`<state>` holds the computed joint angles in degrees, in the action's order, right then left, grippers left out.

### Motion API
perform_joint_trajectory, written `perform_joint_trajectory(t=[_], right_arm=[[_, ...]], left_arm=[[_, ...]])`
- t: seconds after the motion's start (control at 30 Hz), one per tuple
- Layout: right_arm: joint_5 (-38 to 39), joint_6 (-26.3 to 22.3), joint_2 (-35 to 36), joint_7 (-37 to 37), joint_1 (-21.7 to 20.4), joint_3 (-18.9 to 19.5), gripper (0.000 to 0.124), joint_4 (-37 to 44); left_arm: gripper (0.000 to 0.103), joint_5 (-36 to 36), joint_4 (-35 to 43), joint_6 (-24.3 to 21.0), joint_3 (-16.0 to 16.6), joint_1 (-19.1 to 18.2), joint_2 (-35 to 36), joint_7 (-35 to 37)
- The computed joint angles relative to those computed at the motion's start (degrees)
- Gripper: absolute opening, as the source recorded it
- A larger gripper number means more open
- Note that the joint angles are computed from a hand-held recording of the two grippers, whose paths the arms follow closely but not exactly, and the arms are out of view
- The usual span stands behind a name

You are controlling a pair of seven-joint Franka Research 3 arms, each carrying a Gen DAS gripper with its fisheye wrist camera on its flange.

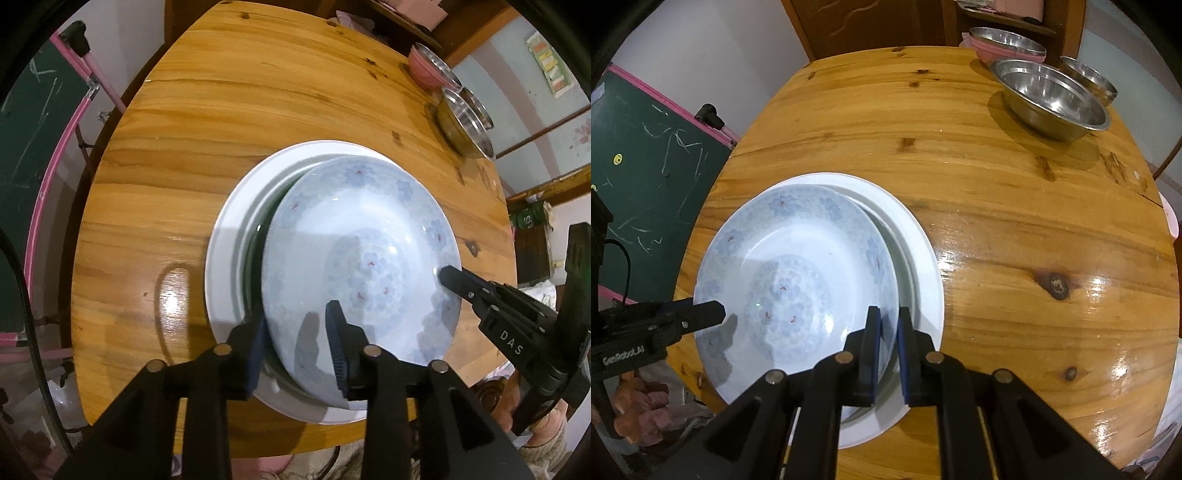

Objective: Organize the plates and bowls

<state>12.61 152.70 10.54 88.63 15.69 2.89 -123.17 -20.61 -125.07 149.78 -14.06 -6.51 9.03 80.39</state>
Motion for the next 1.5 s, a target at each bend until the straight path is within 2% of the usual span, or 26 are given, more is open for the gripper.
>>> perform_joint_trajectory(t=[0.1, 0.17, 0.23, 0.3, 0.5, 0.6, 0.73, 0.87, 1.1, 1.3, 1.37, 1.5], right_arm=[[-1.35, 0.25, -0.02, 0.68, 0.35, -0.28, 0.009, -0.05], [-1.66, 0.28, -0.01, 0.65, 0.32, -0.33, 0.009, 0.02], [-2.44, 0.07, 0.05, 1.02, 0.48, -0.44, 0.009, 0.16], [-3.25, 0.00, 0.09, 1.47, 0.62, -0.56, 0.009, 0.25], [-7.01, -1.10, -0.10, 3.93, 1.49, -1.07, 0.010, 0.50], [-8.14, -1.80, -0.64, 3.95, 1.46, -0.93, 0.015, 0.42], [-4.88, -0.37, -2.29, 1.21, 0.50, -0.11, 0.025, -1.08], [-4.27, 1.45, -4.39, 0.00, 0.40, 0.09, 0.026, -2.79], [1.43, 3.05, -8.34, -4.95, -0.42, 0.67, 0.026, -5.72], [6.20, 4.09, -12.75, -8.61, -1.13, 0.18, 0.026, -8.88], [7.91, 3.96, -14.11, -10.05, -1.41, -0.20, 0.026, -9.63], [12.37, 4.23, -17.29, -13.95, -2.05, -1.40, 0.026, -11.52]], left_arm=[[0.036, 2.61, 0.93, -1.44, 0.27, -0.54, 0.26, -1.30], [0.043, 4.57, 1.13, -1.51, 0.42, -0.93, 0.09, -2.16], [0.072, 7.08, 0.57, 0.12, 0.72, -1.38, -0.89, -3.15], [0.078, 9.49, -0.09, 2.43, 1.08, -1.79, -1.93, -4.78], [0.078, 8.75, -0.17, 4.28, 0.93, -1.66, -3.46, -3.67], [0.078, 6.11, -0.78, 4.66, 0.66, -1.55, -3.96, -1.82], [0.078, 4.06, -1.99, 4.96, 0.66, -1.84, -4.87, -0.46], [0.078, 2.76, -3.30, 6.71, 0.74, -2.59, -5.98, -0.84], [0.078, 9.02, -5.21, 10.84, 1.15, -4.86, -9.30, -5.18], [0.079, 12.40, -3.00, 11.69, 0.81, -7.14, -9.91, -6.79], [0.080, 8.65, -1.71, 12.14, 0.48, -8.09, -9.53, -3.17], [0.085, 6.91, 1.32, 12.36, -0.25, -9.15, -8.28, -2.39]])
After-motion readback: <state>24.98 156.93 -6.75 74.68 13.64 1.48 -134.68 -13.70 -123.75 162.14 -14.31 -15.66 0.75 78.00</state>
